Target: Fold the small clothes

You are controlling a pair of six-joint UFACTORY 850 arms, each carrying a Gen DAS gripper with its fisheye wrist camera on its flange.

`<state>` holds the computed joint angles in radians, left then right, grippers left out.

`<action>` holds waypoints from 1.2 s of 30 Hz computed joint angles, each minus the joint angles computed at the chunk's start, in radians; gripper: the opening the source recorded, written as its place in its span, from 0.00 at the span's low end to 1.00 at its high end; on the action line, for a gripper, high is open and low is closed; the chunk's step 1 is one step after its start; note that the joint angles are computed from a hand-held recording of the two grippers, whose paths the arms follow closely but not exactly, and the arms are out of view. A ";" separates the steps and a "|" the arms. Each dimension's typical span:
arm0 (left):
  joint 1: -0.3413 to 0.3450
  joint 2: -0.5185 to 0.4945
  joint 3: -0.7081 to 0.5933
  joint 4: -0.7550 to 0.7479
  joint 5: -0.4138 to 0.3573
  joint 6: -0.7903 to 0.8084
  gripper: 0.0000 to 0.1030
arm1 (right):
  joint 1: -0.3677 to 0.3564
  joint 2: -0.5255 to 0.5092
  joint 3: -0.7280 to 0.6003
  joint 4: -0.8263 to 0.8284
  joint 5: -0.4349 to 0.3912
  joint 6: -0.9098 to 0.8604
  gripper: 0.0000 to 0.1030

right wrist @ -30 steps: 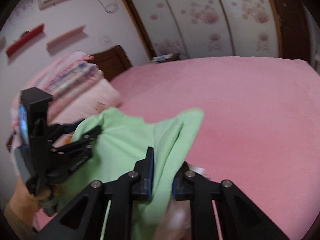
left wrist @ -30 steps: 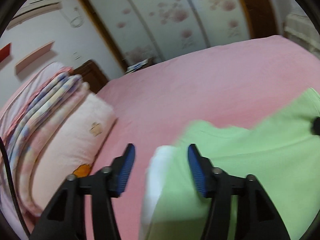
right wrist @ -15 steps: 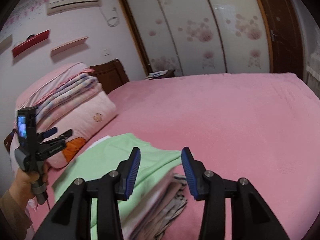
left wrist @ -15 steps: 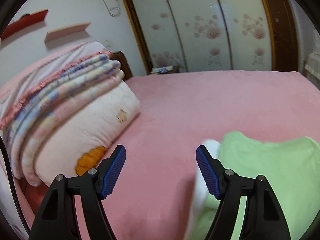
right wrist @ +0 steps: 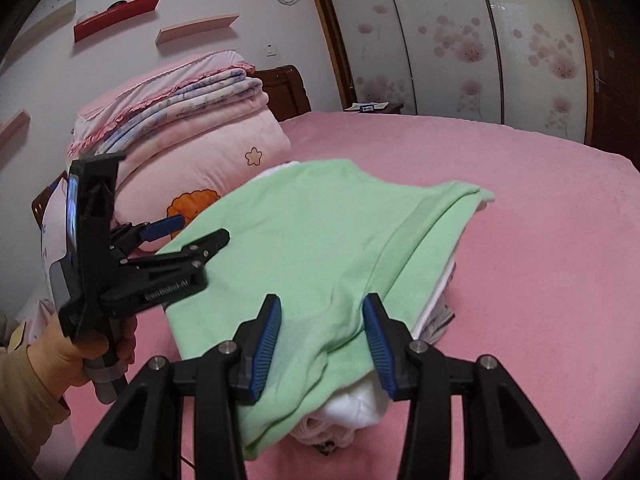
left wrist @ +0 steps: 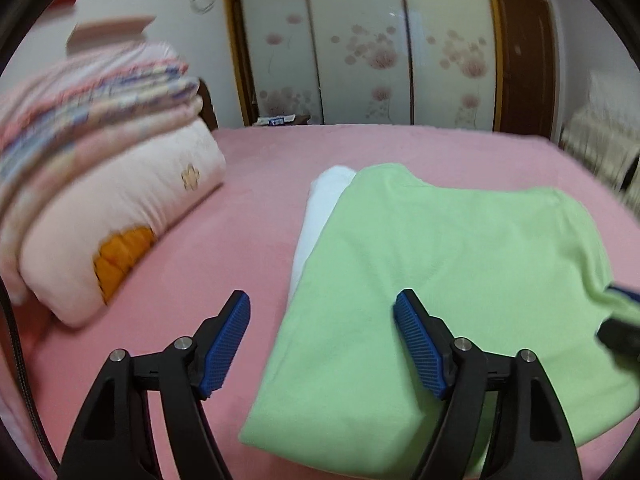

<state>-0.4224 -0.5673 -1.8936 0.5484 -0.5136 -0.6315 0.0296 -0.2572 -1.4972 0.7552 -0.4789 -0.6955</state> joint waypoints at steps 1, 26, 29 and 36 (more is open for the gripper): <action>0.005 0.013 0.023 -0.013 0.020 -0.013 0.77 | 0.009 0.016 0.026 -0.024 0.031 -0.005 0.42; -0.199 0.361 0.079 -0.083 -0.326 -0.037 0.99 | -0.060 0.446 0.136 -0.380 -0.231 0.506 0.59; -0.285 0.407 0.076 -0.061 -0.398 -0.068 1.00 | -0.080 0.536 0.161 -0.408 -0.272 0.535 0.62; -0.493 0.507 0.150 0.059 -0.472 -0.254 1.00 | -0.162 0.711 0.220 -0.453 -0.373 0.573 0.64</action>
